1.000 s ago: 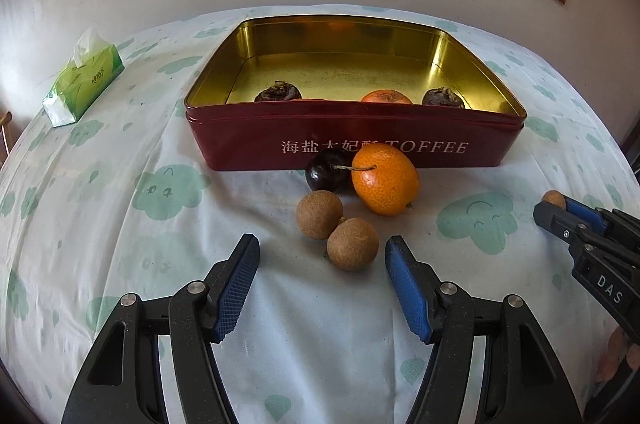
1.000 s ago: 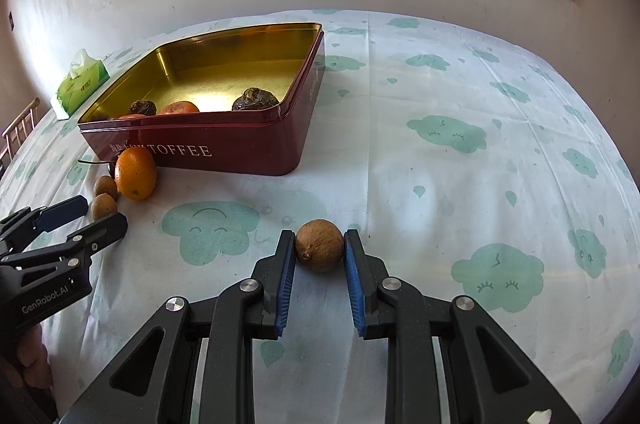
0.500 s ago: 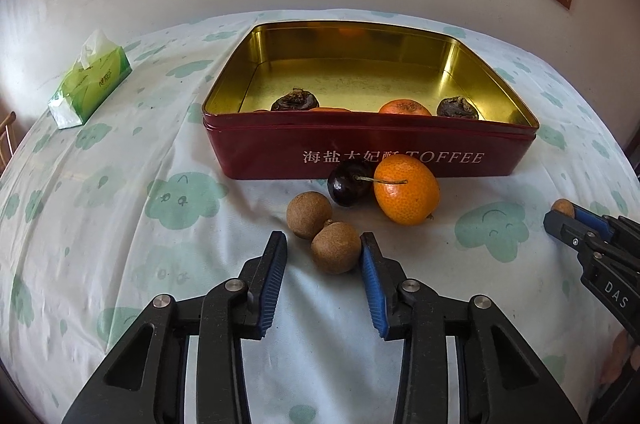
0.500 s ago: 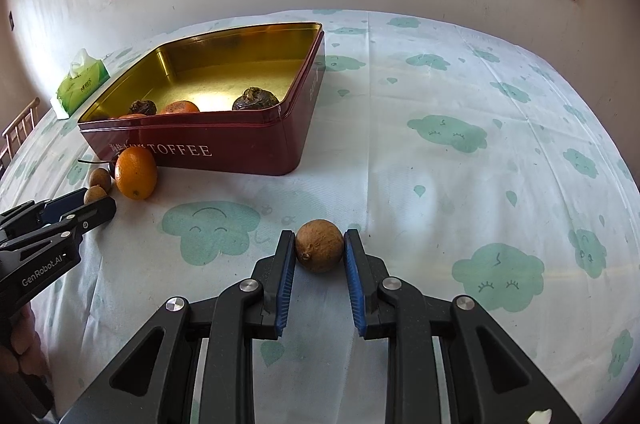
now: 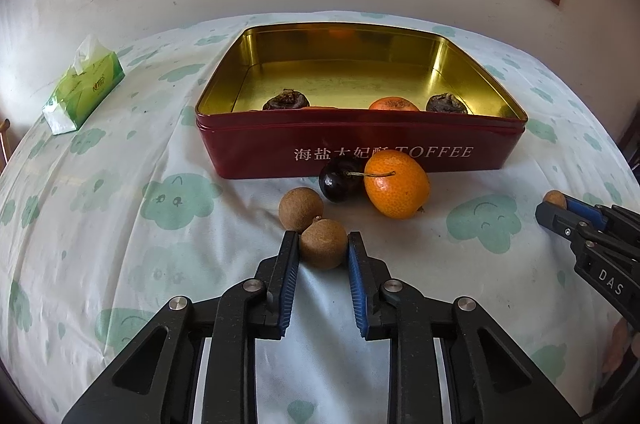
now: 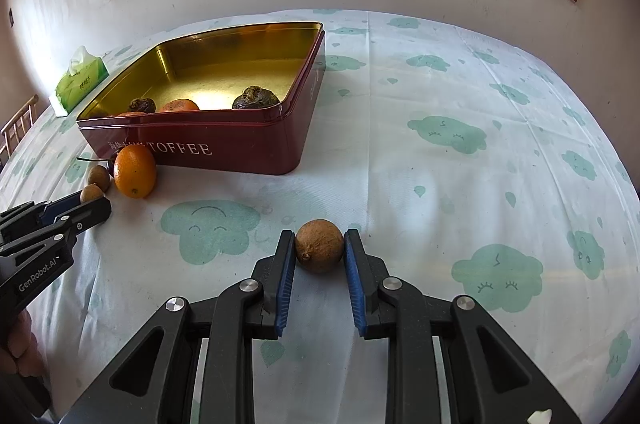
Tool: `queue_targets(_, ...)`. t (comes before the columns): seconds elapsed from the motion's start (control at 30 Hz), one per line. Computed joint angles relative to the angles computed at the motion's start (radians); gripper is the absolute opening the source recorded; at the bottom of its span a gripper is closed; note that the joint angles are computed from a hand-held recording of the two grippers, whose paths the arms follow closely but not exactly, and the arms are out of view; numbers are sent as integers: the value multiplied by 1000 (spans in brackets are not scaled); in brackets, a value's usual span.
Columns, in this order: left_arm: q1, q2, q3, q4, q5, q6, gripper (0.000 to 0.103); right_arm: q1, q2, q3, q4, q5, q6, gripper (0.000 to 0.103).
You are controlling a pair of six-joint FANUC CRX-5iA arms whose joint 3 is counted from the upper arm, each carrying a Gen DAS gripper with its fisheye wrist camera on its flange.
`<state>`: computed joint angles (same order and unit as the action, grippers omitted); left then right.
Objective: Organize fruits
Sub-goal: 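Grasp a longan with the right gripper while the left grasps another longan, then lift both longans and carry them over the red tin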
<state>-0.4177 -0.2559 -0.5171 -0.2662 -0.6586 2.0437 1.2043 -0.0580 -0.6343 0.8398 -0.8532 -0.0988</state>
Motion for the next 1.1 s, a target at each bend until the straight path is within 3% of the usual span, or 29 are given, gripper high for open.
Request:
queue_targets(0.33, 51, -55, -67, 95, 37, -109, 25, 1, 1, 0, 1, -1, 0, 23)
queue_targets(1.1, 28, -56, -52, 48, 9, -69, 25, 2, 4, 3, 1, -6, 4, 23)
